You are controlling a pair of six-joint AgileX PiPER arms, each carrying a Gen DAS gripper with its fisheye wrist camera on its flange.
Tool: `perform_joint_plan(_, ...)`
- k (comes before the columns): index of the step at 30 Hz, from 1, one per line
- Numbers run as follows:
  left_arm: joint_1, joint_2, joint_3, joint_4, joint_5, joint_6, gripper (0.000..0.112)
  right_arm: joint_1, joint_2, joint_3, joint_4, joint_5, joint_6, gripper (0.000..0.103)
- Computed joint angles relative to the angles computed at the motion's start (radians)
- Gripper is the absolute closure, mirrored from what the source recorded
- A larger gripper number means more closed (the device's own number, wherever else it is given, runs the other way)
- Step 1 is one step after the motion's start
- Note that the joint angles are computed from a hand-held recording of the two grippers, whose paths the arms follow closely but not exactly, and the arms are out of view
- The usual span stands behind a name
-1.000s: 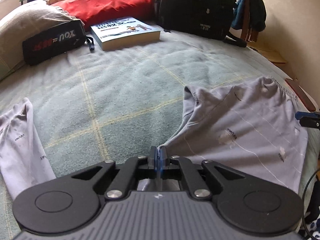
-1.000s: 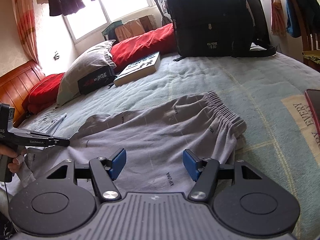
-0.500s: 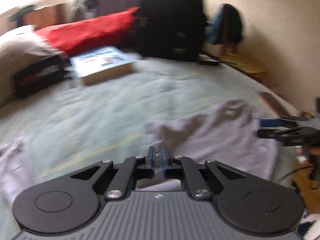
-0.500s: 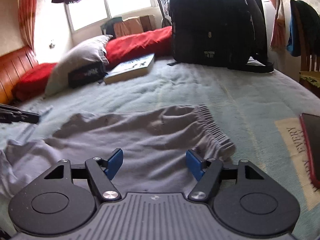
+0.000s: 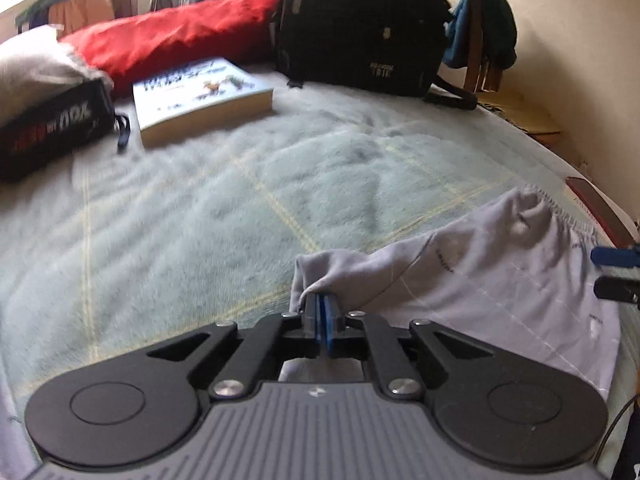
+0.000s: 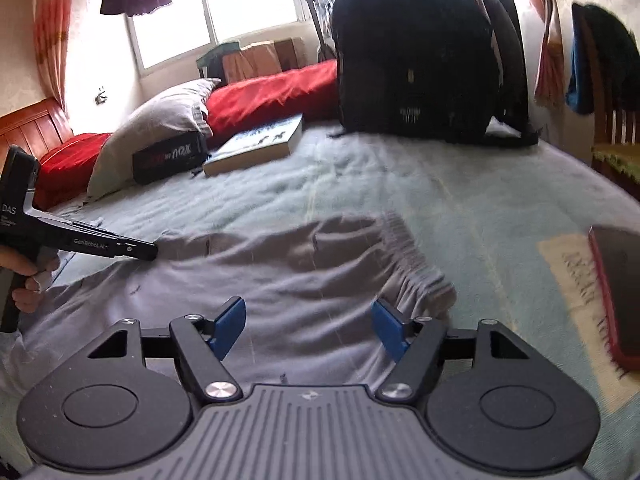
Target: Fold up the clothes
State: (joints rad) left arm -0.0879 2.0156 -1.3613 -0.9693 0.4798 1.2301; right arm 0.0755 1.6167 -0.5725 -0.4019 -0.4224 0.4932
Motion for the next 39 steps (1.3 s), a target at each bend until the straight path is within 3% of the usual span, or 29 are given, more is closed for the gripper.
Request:
perform_joint_plan(2, 0.003, -0.054, 0.061, -0.106, -0.003, 0.12, 0.106, 0.008, -0.02, 0.005, 0.062, 0.017, -0.076, 0.028)
perform_joint_plan(3, 0.009, -0.068, 0.074, -0.154, 0.034, 0.177, 0.106, 0.011, -0.021, 0.003, 0.098, 0.028, -0.118, 0.028)
perform_joint_plan(6, 0.0, -0.066, 0.067, -0.161, 0.104, 0.201, 0.102, -0.017, 0.01, -0.008, -0.004, 0.041, -0.019, 0.026)
perform_joint_plan(10, -0.075, 0.015, 0.017, 0.033, -0.039, 0.013, 0.102, -0.013, 0.018, 0.051, 0.021, 0.015, -0.034, 0.026)
perform_joint_plan(14, -0.062, 0.003, 0.022, 0.002, -0.018, 0.017, 0.102, -0.04, -0.057, 0.096, -0.104, 0.032, 0.113, 0.025)
perform_joint_plan(18, -0.05, -0.109, 0.128, -0.063, 0.026, 0.139, 0.102, -0.179, -0.105, 0.134, -0.424, -0.097, 0.441, 0.031)
perform_joint_plan(20, -0.027, -0.173, 0.192, -0.102, 0.116, 0.233, 0.098, -0.254, -0.096, 0.141, -0.544, -0.183, 0.555, 0.032)
perform_joint_plan(21, -0.021, -0.207, 0.233, -0.097, 0.158, 0.266, 0.095, -0.287, -0.085, 0.141, -0.592, -0.219, 0.606, 0.033)
perform_joint_plan(23, -0.013, -0.271, 0.307, -0.076, 0.238, 0.324, 0.073, -0.328, -0.058, 0.14, -0.643, -0.276, 0.677, 0.033)
perform_joint_plan(24, -0.014, -0.294, 0.342, -0.066, 0.254, 0.353, 0.07, -0.334, -0.05, 0.144, -0.646, -0.292, 0.686, 0.033)
perform_joint_plan(26, -0.026, -0.342, 0.42, -0.045, 0.25, 0.405, 0.068, -0.33, -0.047, 0.151, -0.635, -0.297, 0.692, 0.033)
perform_joint_plan(32, -0.064, -0.463, 0.626, -0.096, 0.067, 0.607, 0.074, -0.289, -0.094, 0.182, -0.606, -0.277, 0.676, 0.033)
perform_joint_plan(39, -0.045, -0.516, 0.678, -0.181, 0.038, 0.722, 0.083, -0.278, -0.156, 0.216, -0.6, -0.261, 0.679, 0.033)
